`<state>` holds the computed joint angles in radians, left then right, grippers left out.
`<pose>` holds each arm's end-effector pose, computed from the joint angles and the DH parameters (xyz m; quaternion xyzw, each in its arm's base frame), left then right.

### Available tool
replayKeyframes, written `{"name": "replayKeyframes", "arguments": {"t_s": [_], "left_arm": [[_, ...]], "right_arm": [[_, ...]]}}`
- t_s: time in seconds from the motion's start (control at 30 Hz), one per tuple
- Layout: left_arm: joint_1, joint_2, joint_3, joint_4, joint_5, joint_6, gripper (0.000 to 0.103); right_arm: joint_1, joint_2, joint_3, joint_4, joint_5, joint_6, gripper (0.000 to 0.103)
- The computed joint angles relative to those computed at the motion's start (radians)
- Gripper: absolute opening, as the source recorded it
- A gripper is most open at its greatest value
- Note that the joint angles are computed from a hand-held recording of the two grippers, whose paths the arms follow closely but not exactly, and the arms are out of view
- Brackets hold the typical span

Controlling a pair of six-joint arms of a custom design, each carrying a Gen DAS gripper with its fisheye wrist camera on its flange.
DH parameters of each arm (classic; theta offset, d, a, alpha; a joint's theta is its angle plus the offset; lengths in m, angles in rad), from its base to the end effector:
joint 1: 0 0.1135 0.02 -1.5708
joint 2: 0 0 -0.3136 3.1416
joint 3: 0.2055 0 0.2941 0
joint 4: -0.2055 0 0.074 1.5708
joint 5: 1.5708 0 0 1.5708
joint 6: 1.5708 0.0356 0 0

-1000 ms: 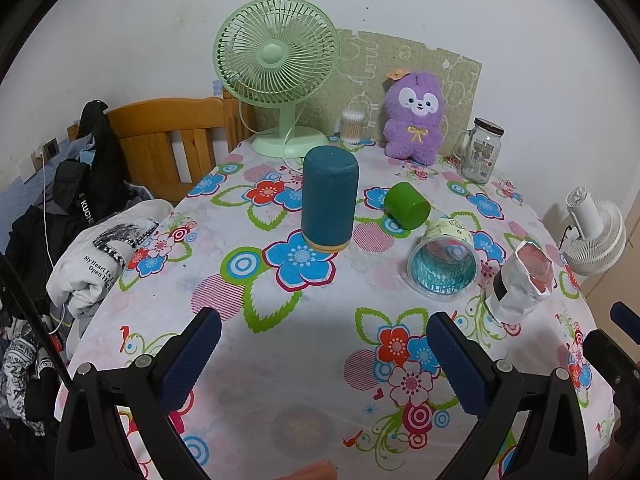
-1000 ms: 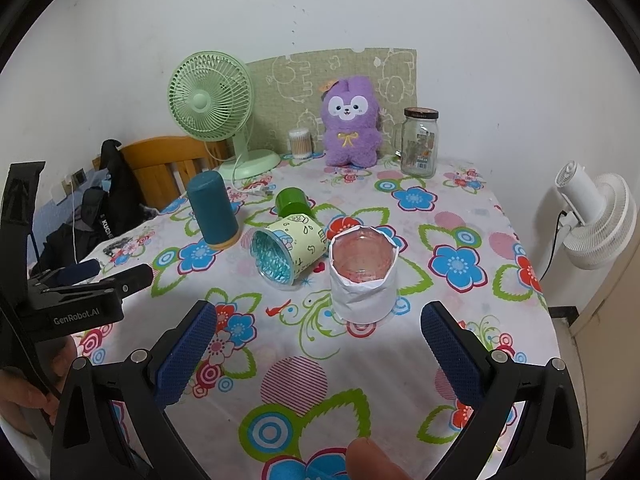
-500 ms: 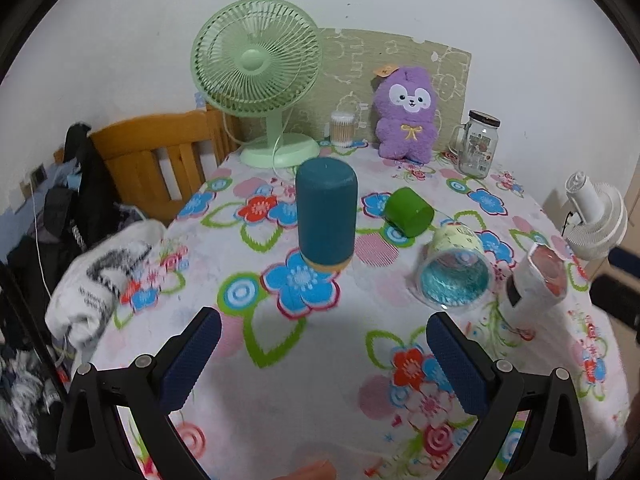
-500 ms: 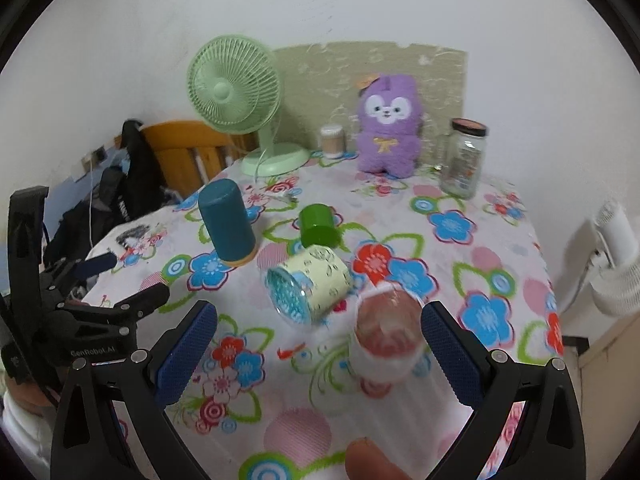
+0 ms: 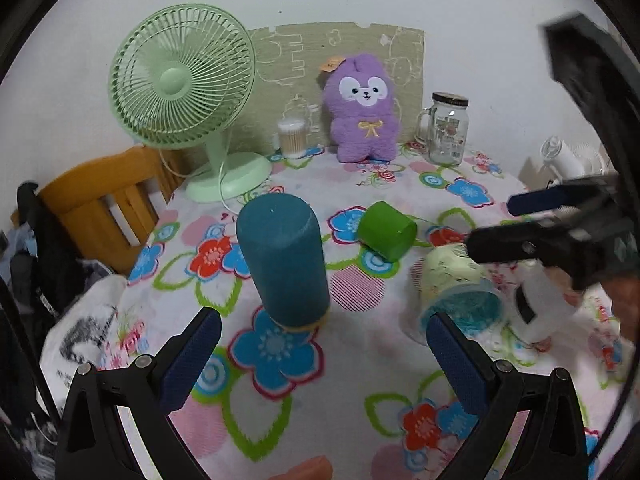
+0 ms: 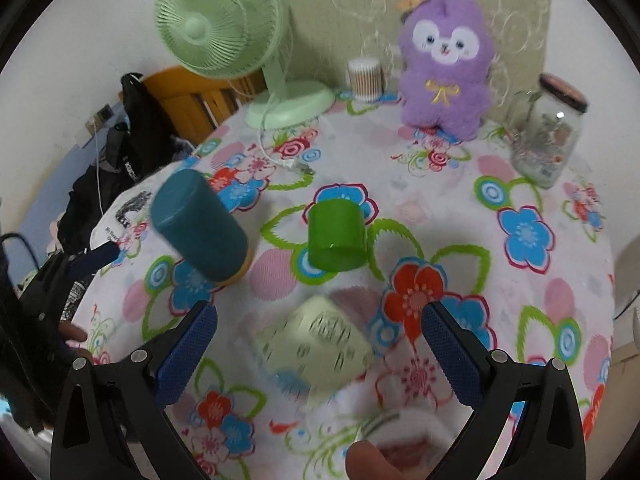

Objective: Flip cup upside down
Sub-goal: 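Close the right gripper around the green cup's body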

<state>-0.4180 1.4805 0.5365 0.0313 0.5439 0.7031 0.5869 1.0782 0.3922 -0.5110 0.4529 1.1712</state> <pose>0.2421 -0.1277 0.1452 0.5582 0.7259 -0.2074 0.3442 0.1512 0.0818 0.1552 0.3157 0.9049 -0.0013 0.2854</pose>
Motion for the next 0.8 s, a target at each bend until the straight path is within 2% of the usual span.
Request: {"name": "replayKeyframes", "arguments": {"t_s": [0.17,0.3,0.43,0.53,0.7,0.8], "left_arm": [[-0.055,0.053,0.032,0.049,-0.048,-0.026,0.103],[-0.124,0.099,0.055,0.103,-0.136,-0.017,0.103],[-0.177,0.137,0.077,0.148,-0.213,-0.004,0.103],[-0.202,0.157,0.098,0.151,-0.248,0.003,0.103],[-0.233,0.188,0.138,0.132,-0.292,0.028,0.103],[-0.237,0.197,0.150,0.121,-0.299,0.035,0.103]], "right_arm": [[-0.195,0.099,0.011,0.125,-0.142,-0.226,0.102],[-0.291,0.176,0.029,0.181,-0.226,-0.352,0.102],[-0.377,0.206,0.026,0.226,-0.302,-0.414,0.094],[-0.436,0.240,0.031,0.262,-0.361,-0.449,0.092],[-0.501,0.311,0.044,0.297,-0.452,-0.490,0.075],[-0.525,0.338,0.040,0.323,-0.498,-0.497,0.059]]}}
